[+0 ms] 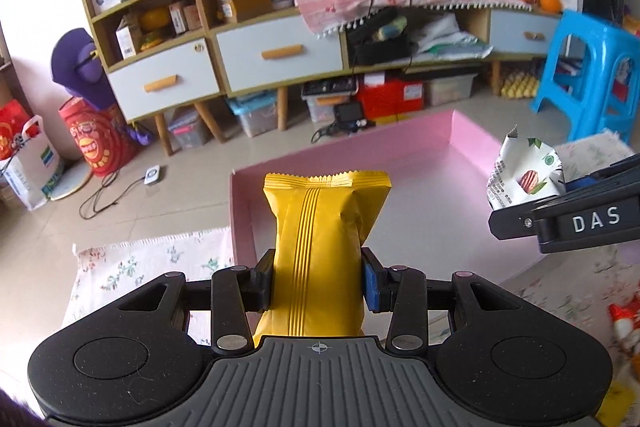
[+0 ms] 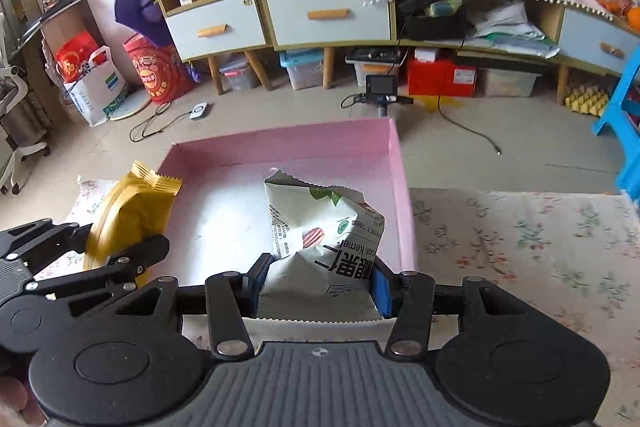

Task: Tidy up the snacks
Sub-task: 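Carry the yellow pack with left gripper while right gripper carries the white packet into the pink box, then open left gripper over the box while right gripper releases the white packet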

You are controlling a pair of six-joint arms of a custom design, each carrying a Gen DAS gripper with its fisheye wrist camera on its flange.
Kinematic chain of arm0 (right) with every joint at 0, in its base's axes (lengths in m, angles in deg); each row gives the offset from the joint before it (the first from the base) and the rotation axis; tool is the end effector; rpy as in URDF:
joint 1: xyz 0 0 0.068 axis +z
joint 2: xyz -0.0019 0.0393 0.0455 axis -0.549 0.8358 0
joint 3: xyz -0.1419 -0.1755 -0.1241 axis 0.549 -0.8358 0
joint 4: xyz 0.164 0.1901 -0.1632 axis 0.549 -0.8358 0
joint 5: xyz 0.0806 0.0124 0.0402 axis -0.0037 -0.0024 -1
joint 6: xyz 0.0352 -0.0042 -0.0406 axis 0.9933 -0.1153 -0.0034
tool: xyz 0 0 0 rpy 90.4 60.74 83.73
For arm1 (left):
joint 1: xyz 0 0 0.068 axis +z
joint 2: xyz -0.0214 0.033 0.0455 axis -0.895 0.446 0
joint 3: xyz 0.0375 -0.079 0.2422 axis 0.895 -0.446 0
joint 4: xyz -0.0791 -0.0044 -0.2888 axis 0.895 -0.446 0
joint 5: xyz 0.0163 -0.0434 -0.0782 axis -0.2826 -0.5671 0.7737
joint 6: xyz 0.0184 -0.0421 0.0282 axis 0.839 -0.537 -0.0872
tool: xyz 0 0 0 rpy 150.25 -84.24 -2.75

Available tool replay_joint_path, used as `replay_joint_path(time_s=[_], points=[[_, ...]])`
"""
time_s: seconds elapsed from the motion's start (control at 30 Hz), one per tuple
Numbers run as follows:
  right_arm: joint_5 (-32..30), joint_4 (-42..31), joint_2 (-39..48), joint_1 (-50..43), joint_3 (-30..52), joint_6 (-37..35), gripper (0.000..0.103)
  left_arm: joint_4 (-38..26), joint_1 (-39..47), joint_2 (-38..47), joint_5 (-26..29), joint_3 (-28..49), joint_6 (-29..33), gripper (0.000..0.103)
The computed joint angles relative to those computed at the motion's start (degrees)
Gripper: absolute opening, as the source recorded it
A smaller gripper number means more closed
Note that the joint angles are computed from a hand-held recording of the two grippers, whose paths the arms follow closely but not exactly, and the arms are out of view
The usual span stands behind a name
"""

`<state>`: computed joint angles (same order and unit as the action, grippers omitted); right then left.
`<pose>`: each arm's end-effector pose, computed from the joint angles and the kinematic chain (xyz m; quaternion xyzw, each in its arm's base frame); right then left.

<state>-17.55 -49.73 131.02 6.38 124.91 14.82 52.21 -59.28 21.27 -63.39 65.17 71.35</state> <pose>0.2778 0.2130 0.0805 0.0939 0.9354 0.0533 0.3368 0.3063 0.0112 0.0479 0.2598 0.8746 -0.0331 0.4081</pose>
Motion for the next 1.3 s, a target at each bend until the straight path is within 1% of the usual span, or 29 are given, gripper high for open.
replay_joint_path(time_s=[0.07, 0.17, 0.27, 0.37, 0.5, 0.63, 0.8, 0.87, 0.9, 0.93, 0.97, 1.0, 1.03, 1.07, 1.17, 1.3], points=[[-0.99, -0.02, 2.19, -0.37, 1.37, 0.2, 0.039, 0.45, -0.36, 1.25, -1.54, 0.23, 0.59, 0.039], [-2.09, -2.86, 4.19, -0.06, 3.39, 1.12, 0.039, -1.1, -0.06, 2.12, -1.81, 1.22, 0.35, 0.039], [-1.72, -8.29, 5.3, 0.92, 5.89, 0.81, 0.039, -4.64, 0.95, 1.82, -0.56, 2.2, 0.43, 0.039], [-3.51, -15.11, 6.47, 0.98, 8.38, 2.65, 0.04, -9.05, 1.79, 1.36, 0.76, 2.95, 2.3, 0.039], [-3.78, -19.42, 5.02, 1.88, 8.17, 3.95, 0.039, -14.06, 2.4, 0.1, 1.0, 2.61, 3.27, 0.04], [-3.9, -22.56, 3.71, 3.18, 7.43, 4.95, 0.039, -13.64, 2.28, -2.25, 0.59, -0.34, 4.19, 0.04], [-4.98, -27.37, 3.32, 4.83, 8.3, 7.91, 0.039, -12.83, 1.71, -4.56, -0.67, -2.92, 4.09, 0.041], [-4.87, -27.81, 2.84, 5.39, 8.08, 8.44, 0.041, -11.78, 2.11, -5.19, 0.02, -3.84, 3.89, 0.043], [-4.4, -26.78, 1.95, 5.58, 7.06, 8.12, 0.044, -11.52, 2.51, -5.67, 0.87, -4.31, 4.2, 0.045], [-3.82, -25.47, 0.62, 5.98, 5.75, 8.4, 0.047, -11.7, 3.0, -6.22, 1.65, -4.6, 4.64, 0.049], [-3.75, -24.39, -0.76, 6.16, 4.59, 8.89, 0.055, -12.32, 3.38, -6.71, 2.19, -4.66, 5.02, 0.056], [-3.74, -22.97, -2.21, 6.26, 3.32, 9.58, 0.061, -12.9, 3.64, -7.56, 2.54, -5.04, 5.36, 0.06], [-3.38, -22.07, -3.81, 6.56, 2.08, 10.28, 0.063, -13.29, 3.89, -8.67, 2.81, -5.66, 5.78, 0.066], [-2.82, -21.78, -5.26, 7.03, 1.18, 10.88, 0.066, -13.61, 4.07, -9.82, 3.04, -6.3, 6.2, 0.069], [-0.96, -24.34, -7.36, 8.54, 1.27, 12.17, 0.07, -15.78, 4.96, -13.82, 4.11, -8.01, 7.11, 0.076], [0.33, -25.83, -11.81, 10.4, -1.25, 14.9, 0.076, -21.3, 7.8, -18.51, 6.74, -9.0, 8.16, 0.081]])
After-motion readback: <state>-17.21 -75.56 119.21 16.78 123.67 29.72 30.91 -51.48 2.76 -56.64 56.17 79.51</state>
